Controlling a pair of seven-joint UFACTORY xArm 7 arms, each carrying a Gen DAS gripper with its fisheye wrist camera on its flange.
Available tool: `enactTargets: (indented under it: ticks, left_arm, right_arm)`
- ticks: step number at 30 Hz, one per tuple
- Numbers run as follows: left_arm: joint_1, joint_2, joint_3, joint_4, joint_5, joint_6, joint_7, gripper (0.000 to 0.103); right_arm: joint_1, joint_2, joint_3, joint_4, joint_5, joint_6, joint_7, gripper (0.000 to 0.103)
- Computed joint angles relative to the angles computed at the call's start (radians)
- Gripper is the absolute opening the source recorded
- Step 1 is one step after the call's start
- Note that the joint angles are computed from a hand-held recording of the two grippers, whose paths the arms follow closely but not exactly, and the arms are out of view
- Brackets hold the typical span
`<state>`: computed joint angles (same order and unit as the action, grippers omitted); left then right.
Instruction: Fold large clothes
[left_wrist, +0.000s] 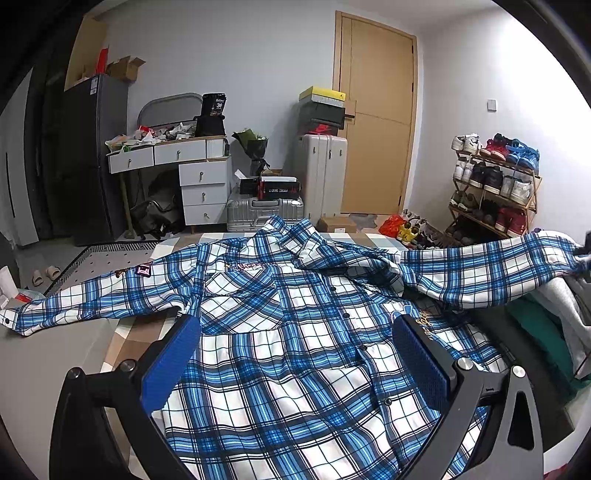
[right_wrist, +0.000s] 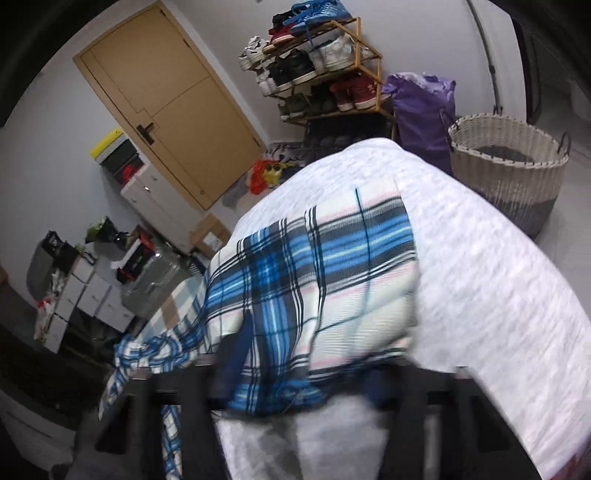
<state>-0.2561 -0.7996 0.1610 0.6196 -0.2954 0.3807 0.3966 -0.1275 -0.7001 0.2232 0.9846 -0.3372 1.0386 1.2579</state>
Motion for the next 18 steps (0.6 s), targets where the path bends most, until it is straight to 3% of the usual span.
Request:
enactTargets:
  ticks: [5,11,14,18]
  left_arm:
    - [0.006,0.001,-0.004,-0.005,0.010,-0.003,0.004,0.102]
    - [0.002,-0.001,-0.014,-0.038,0.054,-0.036,0.059,0.102]
    - [-0.002,0.004,-0.030,-0.083,0.118,-0.046,0.149,0.102]
    - [0.068,0.027,-0.103,-0.152,0.234,-0.042,0.219,0.102]
  right_arm:
    - [-0.047,0.096,0.058,0.156,-0.149,0.105,-0.104,0.006]
    - [-0.081,0.389,0.180,0.548,-0.472,0.319,-0.284,0.005]
    - [-0.063,0.522,0.218,0.710,-0.607,0.392,-0.344,0.005]
    - [-0.016,0.625,0.214,0.832,-0.725,0.434,-0.365,0.005]
